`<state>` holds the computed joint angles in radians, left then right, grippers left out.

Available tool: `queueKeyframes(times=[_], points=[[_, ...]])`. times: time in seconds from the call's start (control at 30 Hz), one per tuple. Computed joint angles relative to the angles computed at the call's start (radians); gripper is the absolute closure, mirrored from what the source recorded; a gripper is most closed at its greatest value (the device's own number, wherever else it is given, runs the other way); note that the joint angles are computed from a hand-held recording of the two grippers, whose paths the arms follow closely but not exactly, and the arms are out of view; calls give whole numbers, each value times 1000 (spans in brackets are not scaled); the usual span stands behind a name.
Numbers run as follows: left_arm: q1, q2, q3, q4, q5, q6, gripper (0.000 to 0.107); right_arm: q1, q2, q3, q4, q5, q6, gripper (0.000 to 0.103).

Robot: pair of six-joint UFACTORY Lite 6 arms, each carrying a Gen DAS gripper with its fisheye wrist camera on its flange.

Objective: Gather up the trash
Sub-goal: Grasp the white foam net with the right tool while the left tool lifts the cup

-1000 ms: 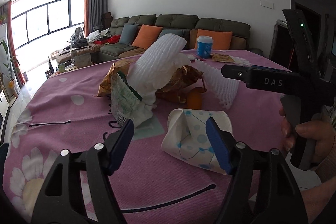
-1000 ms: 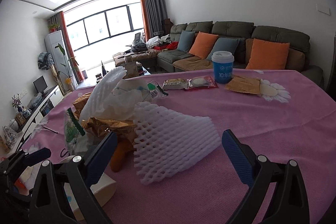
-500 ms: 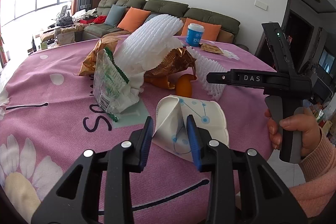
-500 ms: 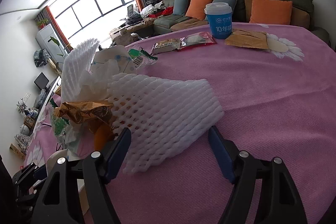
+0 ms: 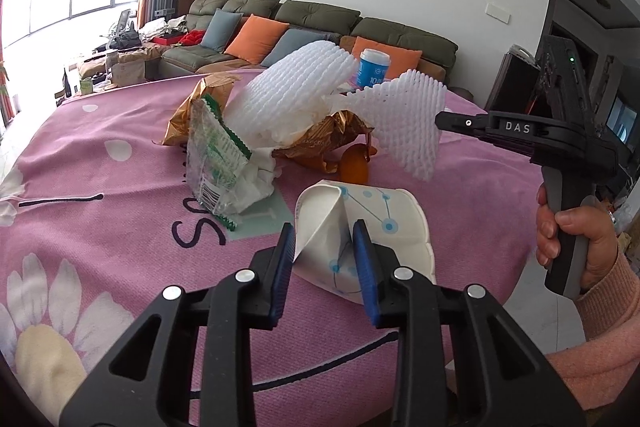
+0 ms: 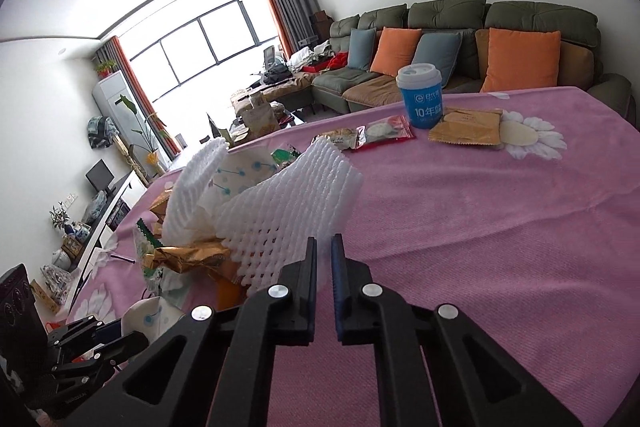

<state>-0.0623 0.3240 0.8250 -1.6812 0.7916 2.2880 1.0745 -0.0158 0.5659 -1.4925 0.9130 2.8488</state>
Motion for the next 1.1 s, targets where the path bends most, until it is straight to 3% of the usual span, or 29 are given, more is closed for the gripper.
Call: queueKeyframes(times=[0.23, 0.43, 0.5, 0.73, 0.8, 0.87, 0.9, 0.93, 1.0, 1.07, 1.1], points=[[133, -82, -38, 45, 62, -24, 77, 65, -61, 27, 1, 94, -67, 98], [336, -116, 2, 114, 132, -93, 77, 116, -48, 144, -67, 152, -155, 100], [407, -103, 41, 134, 149, -126, 77, 101, -1, 224, -120, 117, -196, 101], [620, 34, 265, 198, 167, -252, 77, -40, 278, 563, -302, -152, -270, 101], [654, 73, 314, 207, 161, -264, 77, -52, 330, 619, -223, -148, -345, 101], [678, 102, 347, 221, 164, -277, 77, -60, 313, 589, -149, -113, -364, 96], [685, 118, 364, 230, 166, -285, 77, -62, 282, 538, -117, -82, -352, 87], [690, 141, 386, 235, 165, -287, 77, -57, 258, 500, -52, -23, -364, 70], [689, 166, 414, 243, 161, -296, 77, -64, 179, 376, 16, 28, -320, 64], [678, 177, 408, 233, 158, -283, 77, -86, 98, 257, 87, 25, -285, 62], [670, 180, 403, 225, 154, -273, 77, -105, 62, 200, 104, -2, -267, 55]])
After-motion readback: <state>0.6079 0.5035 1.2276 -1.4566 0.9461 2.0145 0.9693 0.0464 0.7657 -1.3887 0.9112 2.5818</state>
